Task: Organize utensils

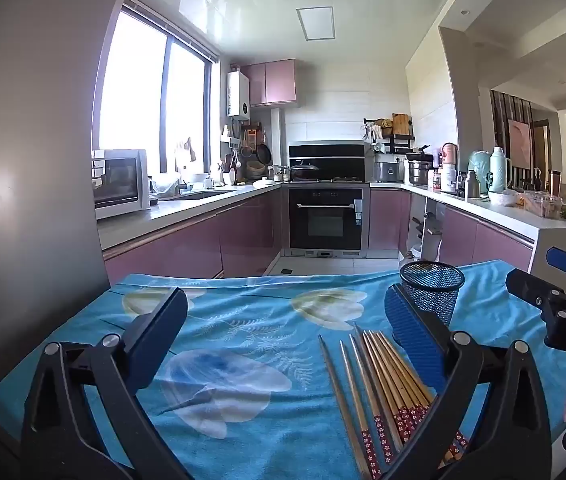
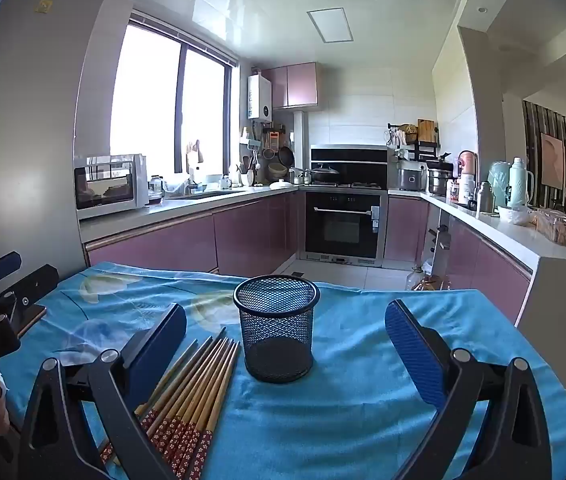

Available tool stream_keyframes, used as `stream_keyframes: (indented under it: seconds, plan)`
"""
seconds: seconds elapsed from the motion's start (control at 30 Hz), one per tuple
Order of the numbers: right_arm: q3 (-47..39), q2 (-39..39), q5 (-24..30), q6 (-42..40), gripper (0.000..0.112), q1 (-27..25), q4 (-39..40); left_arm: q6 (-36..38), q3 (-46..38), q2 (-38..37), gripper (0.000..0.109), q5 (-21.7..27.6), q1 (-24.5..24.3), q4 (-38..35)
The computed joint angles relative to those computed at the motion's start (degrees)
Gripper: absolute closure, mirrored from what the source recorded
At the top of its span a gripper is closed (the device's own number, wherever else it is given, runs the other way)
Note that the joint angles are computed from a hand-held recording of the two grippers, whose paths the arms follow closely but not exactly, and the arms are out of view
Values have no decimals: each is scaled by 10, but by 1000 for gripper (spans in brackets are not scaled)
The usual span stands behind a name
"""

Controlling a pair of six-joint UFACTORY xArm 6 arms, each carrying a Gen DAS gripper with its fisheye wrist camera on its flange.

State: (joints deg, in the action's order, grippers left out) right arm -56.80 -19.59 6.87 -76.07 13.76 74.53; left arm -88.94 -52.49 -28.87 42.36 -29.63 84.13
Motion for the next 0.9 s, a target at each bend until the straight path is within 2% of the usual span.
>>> stream_keyframes:
  seconds: [0.27, 0.3, 0.37, 0.47, 0.9]
  plan:
    - [-9, 1, -1, -55, 16, -1, 61, -2, 3, -5, 11, 25, -17, 3]
    - [-9, 0, -7, -69, 16, 3, 73, 0, -4, 1, 11, 12, -16, -3]
    - [-12, 4, -16, -83, 16, 10, 88, 0, -7, 3, 11, 18, -22, -3]
    - [-10, 0, -14, -80, 16, 9, 88, -6, 4, -5, 11, -10, -2, 3]
    - [-9, 0, -14, -79, 16, 9, 86, -9, 1, -2, 11, -9, -7, 6]
